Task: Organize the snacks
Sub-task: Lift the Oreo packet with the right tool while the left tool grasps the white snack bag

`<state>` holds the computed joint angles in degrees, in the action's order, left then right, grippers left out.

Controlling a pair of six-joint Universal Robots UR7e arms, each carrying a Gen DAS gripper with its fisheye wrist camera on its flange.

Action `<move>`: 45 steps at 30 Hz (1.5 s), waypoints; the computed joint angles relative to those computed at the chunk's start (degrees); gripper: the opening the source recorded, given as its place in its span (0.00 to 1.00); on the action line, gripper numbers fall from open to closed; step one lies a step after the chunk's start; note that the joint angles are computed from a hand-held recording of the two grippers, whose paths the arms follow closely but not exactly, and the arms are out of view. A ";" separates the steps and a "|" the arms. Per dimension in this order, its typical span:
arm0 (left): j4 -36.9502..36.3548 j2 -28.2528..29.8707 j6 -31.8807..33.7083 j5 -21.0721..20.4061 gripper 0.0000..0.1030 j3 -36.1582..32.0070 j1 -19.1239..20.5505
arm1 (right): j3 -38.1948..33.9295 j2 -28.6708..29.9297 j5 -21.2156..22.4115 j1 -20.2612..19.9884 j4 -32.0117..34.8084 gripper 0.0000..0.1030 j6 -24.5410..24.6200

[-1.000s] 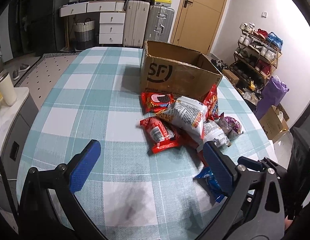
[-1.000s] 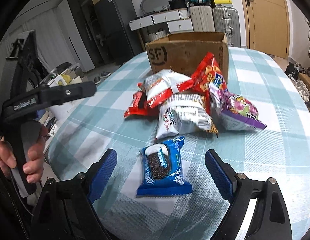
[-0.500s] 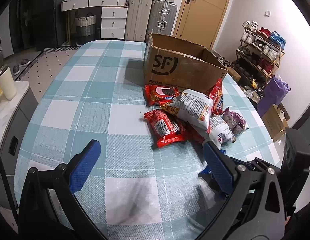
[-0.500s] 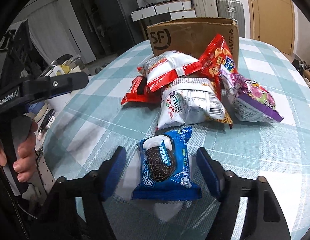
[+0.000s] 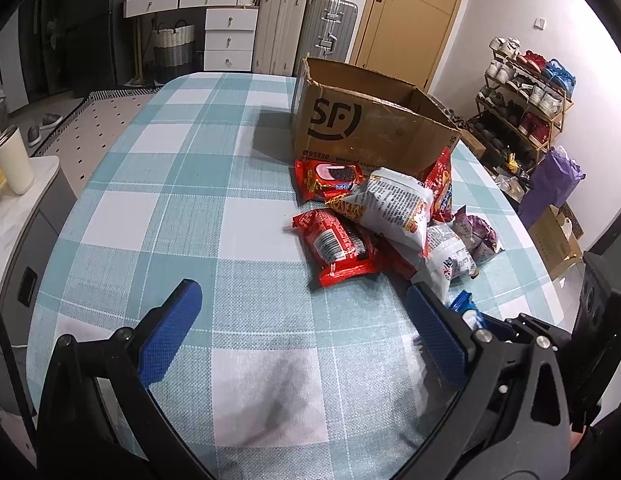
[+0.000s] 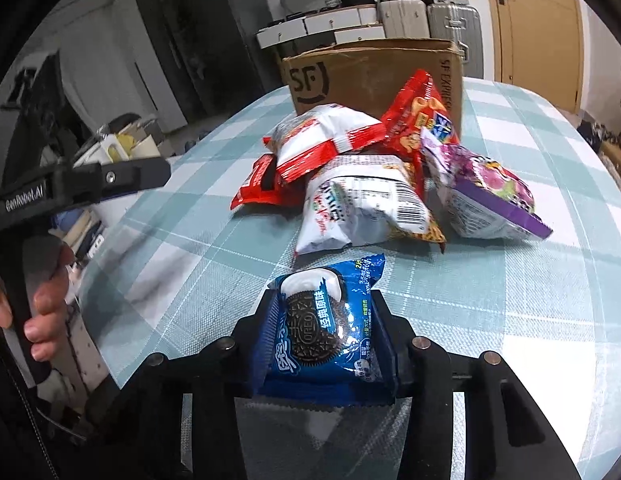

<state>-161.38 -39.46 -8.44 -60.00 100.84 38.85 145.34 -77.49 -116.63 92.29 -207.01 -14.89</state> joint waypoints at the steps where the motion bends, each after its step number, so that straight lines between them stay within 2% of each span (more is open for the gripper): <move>1: 0.06 0.04 -0.05 -0.04 0.99 -0.03 0.06 | 0.24 -0.46 0.28 -0.19 0.00 0.43 0.15; 5: 1.34 0.58 -0.44 -0.26 0.99 -0.80 0.19 | 0.79 -1.16 1.37 -0.48 -1.25 0.43 0.33; 12: 2.92 2.66 0.38 -1.37 0.99 -3.54 0.00 | 2.98 -4.13 5.99 -2.82 -1.75 0.43 0.61; 15: 4.19 3.98 0.79 -1.94 0.99 -5.37 -0.13 | 4.17 -6.29 8.83 -4.35 -1.51 0.43 0.50; 21: 6.46 7.09 2.01 -3.12 0.99 -10.17 -0.21 | 5.73 -9.30 10.91 -6.31 -1.87 0.43 0.15; 26: 9.96 9.83 4.06 -4.02 0.99 -15.24 -0.08 | 7.49 -12.08 14.38 -9.19 -1.57 0.43 0.58; 28: 12.63 11.06 4.84 -5.31 0.99 -17.97 0.21 | 8.12 -12.63 14.90 -10.24 -1.64 0.43 0.52; 33: 16.51 14.02 7.02 -5.23 0.99 -23.03 0.30 | 9.28 -13.75 16.66 -12.48 -1.73 0.43 0.80; 45: 24.44 20.88 9.32 -6.55 0.99 -33.91 1.55 | 9.35 -15.17 17.63 -13.80 -1.36 0.43 0.15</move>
